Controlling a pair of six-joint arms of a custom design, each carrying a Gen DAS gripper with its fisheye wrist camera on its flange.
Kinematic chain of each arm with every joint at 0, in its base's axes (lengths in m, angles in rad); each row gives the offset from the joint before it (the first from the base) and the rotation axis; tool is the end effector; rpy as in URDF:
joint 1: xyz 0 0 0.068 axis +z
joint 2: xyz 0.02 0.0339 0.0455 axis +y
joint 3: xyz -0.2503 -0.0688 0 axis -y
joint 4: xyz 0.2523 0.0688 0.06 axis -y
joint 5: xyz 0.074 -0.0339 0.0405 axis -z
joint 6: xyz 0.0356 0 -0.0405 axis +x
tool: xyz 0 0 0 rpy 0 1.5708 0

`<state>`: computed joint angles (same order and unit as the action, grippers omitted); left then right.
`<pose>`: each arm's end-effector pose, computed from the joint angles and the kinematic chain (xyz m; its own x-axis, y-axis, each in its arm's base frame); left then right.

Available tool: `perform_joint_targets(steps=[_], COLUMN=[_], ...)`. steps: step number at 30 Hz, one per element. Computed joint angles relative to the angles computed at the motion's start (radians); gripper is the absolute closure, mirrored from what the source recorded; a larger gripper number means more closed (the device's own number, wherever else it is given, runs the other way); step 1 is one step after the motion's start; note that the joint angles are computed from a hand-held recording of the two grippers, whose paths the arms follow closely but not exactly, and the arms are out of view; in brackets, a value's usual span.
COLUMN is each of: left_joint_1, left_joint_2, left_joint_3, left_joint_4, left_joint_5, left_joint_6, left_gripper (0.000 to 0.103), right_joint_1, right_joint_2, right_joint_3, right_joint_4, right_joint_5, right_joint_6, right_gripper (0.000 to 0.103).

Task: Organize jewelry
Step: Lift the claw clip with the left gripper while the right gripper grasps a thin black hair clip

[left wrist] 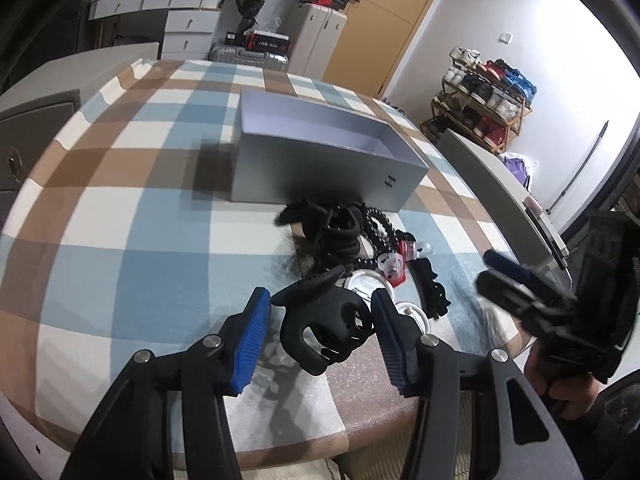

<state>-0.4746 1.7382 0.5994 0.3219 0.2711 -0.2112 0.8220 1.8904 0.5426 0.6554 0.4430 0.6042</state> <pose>0.2589 -0.1437 0.0773 -0.7605 0.1637 -0.6283 0.4540 0.8259 -0.3344 0.2118 0.2055 0.0506 -0.6060 0.1019 -0.7889 -0.1129 0.9707 0.2121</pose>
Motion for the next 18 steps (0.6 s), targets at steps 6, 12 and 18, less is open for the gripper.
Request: perform_joint_targets(steps=[6, 12, 18], left_joint_1=[0.015, 0.008, -0.002], left_joint_2=[-0.043, -0.071, -0.07], left_joint_3=[-0.036, -0.054, -0.053], left_joint_4=[0.025, 0.037, 0.046], left_joint_5=[-0.012, -0.04, -0.058], left_joint_6=[0.002, 0.009, 0.011], left_gripper=[0.057, 0.057, 0.057], right_joint_1=[-0.018, -0.011, -0.028], right_joint_2=[0.07, 0.101, 0.118], right_joint_3=[0.073, 0.125, 0.14], right_joint_4=[-0.061, -0.127, -0.147], right_joint_5=[-0.066, -0.044, -0.061], right_joint_6=[0.005, -0.008, 0.005], right_gripper=[0.031, 0.049, 0.079])
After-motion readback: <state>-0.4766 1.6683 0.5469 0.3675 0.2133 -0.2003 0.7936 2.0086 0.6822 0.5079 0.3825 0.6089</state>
